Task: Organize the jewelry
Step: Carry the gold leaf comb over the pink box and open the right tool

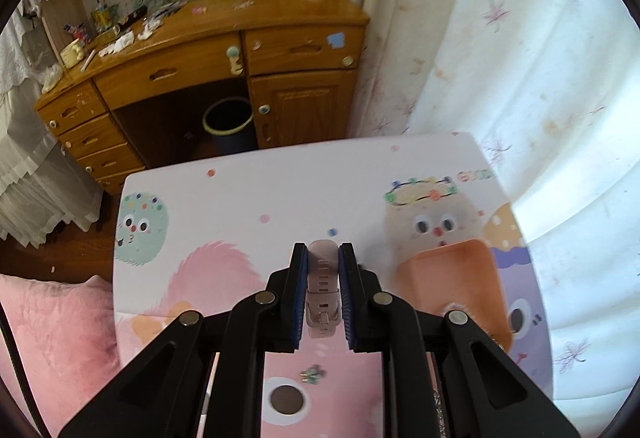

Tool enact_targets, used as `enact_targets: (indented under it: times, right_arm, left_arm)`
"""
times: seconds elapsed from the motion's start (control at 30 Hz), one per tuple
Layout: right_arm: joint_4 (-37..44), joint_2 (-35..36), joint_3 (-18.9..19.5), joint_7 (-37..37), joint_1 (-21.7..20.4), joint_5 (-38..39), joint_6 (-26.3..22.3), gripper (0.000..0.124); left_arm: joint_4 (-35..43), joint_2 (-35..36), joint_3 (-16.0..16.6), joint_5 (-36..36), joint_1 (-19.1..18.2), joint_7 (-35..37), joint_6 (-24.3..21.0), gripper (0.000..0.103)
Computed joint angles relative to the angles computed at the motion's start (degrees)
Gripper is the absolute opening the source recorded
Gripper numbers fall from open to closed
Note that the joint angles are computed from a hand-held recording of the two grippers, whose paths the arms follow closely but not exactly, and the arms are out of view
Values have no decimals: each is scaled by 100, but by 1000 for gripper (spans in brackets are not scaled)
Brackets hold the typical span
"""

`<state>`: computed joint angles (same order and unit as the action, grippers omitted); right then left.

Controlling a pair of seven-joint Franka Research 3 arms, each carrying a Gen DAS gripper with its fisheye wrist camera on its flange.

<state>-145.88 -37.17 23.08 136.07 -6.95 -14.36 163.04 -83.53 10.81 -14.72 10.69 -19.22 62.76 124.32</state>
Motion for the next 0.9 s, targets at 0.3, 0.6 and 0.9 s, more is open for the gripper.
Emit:
enact_targets:
  times: [0.3, 0.6, 0.9]
  right_arm:
    - [-341, -265, -748, -1172, 230, 303, 491, 76]
    - [-624, -201, -1398, -2557, 492, 868, 686, 76]
    - [-359, 430, -2193, -4204, 1071, 1599, -254, 77]
  left_arm:
    - [304, 212, -112, 63, -291, -379, 145, 13]
    - [45, 311, -188, 160, -524, -637, 1198, 13]
    - [7, 481, -167, 239, -680, -771, 678, 20]
